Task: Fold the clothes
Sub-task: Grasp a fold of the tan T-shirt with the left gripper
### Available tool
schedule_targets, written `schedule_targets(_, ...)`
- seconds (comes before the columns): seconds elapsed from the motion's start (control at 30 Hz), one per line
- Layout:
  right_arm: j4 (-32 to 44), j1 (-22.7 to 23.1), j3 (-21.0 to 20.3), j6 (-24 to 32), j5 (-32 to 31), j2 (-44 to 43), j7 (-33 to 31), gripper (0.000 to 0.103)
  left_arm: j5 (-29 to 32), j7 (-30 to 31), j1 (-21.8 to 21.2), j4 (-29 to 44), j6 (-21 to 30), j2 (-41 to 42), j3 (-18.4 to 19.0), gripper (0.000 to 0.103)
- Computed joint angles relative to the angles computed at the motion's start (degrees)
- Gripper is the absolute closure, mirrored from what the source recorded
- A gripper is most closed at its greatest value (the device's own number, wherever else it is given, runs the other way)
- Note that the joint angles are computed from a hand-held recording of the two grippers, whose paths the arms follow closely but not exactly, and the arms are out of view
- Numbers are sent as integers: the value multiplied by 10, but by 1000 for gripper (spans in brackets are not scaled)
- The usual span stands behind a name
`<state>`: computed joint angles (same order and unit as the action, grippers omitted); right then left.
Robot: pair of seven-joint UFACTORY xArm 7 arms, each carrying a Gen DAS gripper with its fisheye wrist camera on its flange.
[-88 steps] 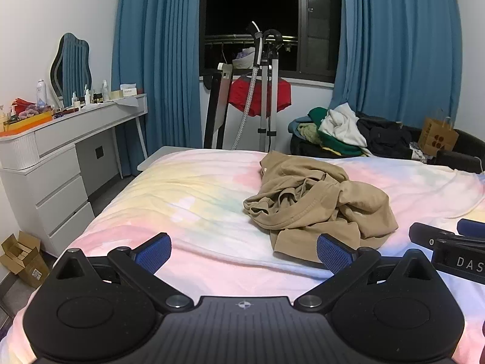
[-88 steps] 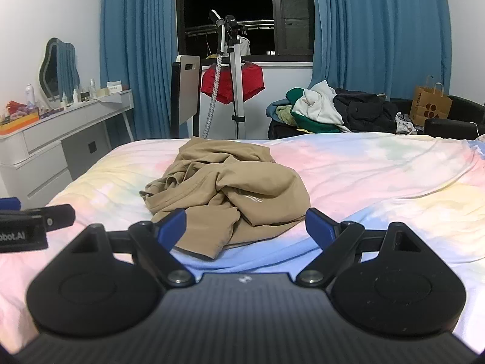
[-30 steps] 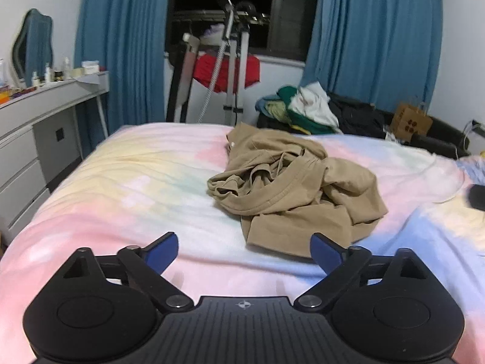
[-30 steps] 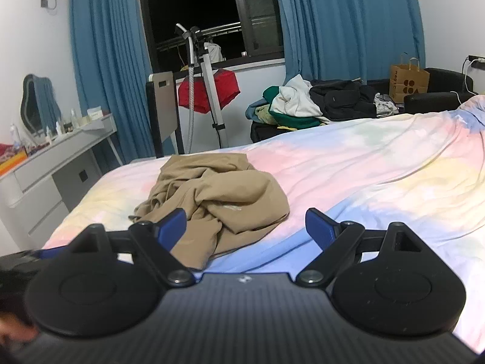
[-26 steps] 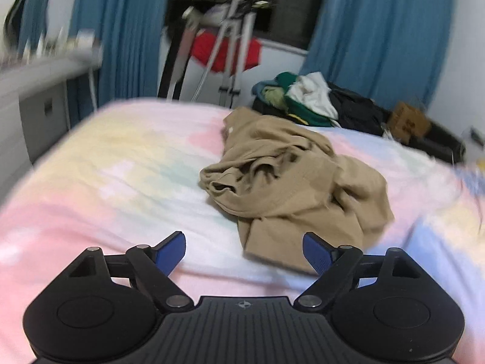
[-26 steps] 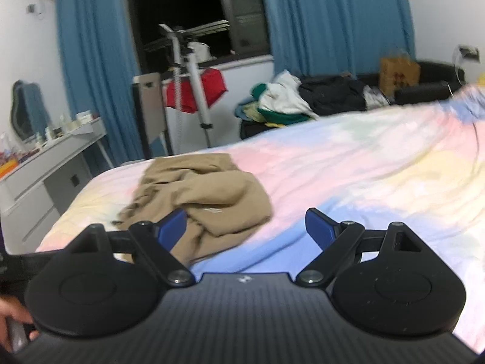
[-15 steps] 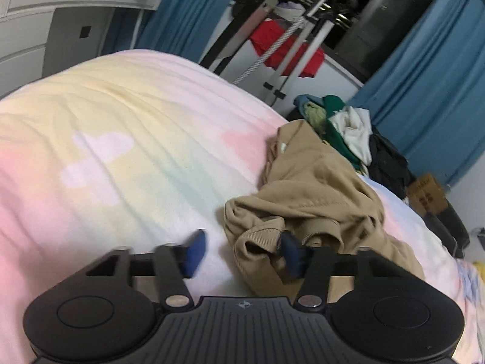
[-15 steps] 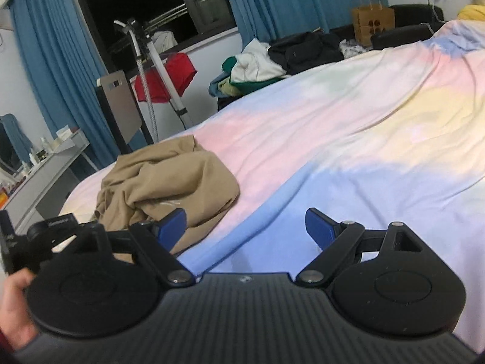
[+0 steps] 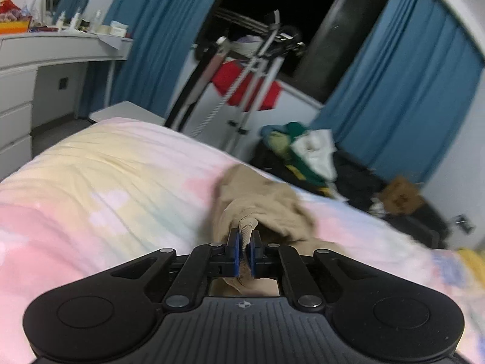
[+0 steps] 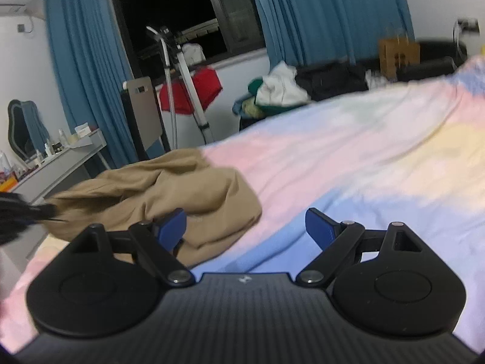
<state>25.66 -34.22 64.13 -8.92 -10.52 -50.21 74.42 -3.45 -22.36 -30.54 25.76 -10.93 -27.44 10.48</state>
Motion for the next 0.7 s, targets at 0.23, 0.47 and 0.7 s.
schedule_targets(0.23, -30, 60, -49, 15, 0, -59, 0, 16, -28, 14, -20, -130, 109, -297, -17, 97)
schedule_targets(0.47, 5, 95, -60, -6, -26, -2, -60, 23, -45, 14, 74, -207, 234, -413, -81, 96)
schedule_targets(0.7, 120, 35, 20, 48, -59, 139, -124, 37, -55, 73, 79, -213, 237, -393, -54, 96)
